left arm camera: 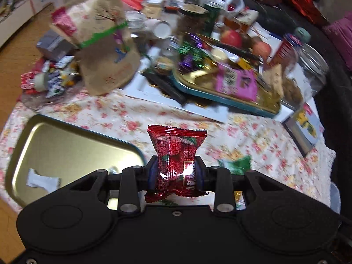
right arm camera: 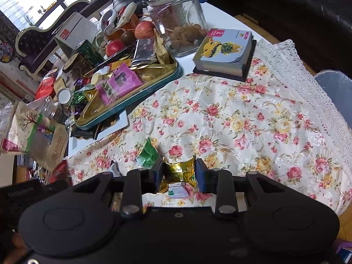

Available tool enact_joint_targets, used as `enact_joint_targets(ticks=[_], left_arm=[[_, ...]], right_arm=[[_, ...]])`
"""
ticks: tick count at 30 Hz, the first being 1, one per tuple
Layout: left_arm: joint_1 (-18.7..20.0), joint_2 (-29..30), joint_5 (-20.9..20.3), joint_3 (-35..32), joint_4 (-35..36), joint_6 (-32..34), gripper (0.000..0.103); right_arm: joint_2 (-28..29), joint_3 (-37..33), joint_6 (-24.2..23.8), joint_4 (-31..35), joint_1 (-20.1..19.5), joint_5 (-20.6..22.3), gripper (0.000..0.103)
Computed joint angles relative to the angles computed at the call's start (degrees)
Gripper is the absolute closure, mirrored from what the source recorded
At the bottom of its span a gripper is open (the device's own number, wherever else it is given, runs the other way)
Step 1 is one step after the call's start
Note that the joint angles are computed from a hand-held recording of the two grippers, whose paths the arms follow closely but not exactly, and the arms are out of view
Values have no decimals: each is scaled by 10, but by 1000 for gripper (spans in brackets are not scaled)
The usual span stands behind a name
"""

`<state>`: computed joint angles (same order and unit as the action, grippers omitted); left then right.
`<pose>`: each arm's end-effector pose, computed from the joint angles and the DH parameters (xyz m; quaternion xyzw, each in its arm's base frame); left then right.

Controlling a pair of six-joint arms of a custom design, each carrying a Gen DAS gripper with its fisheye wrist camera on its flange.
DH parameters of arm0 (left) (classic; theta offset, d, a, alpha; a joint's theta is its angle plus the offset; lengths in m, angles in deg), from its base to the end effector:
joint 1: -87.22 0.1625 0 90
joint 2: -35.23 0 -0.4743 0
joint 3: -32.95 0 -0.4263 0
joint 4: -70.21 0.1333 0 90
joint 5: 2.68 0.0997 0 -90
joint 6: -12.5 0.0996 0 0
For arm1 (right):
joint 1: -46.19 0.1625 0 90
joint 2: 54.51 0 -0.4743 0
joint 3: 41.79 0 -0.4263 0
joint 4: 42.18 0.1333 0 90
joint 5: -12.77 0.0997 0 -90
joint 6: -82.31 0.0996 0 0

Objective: Organize snacks
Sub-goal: 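Lift the red candy with the left tool toward the tray while the right tool carries the gold candy, then open both tools to drop the red and gold candies into the gold tray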

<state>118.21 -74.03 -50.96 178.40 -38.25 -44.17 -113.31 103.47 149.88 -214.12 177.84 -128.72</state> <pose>-0.1201 -0.3049 0.2574 0.0737 0.9220 -0.2212 0.3092 0.2850 -0.2371 0.0730 -0.1852 -0.8810 0.3333 0.2803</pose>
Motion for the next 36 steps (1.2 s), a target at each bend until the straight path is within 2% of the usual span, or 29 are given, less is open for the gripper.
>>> enact_joint_targets(ticks=[10, 16, 24, 29, 36], left_arm=[[44, -63, 69, -41, 143, -35, 61], [72, -100, 102, -56, 201, -38, 61], [114, -142, 136, -75, 251, -39, 61], [140, -156, 148, -89, 252, -36, 61], [132, -162, 191, -101, 312, -88, 59]], right_arm=[[80, -68, -47, -13, 22, 26, 70], [132, -114, -69, -5, 34, 39, 70], [193, -169, -123, 0, 60, 69, 70], [223, -200, -165, -16, 73, 93, 70], [252, -228, -208, -22, 83, 121, 70]])
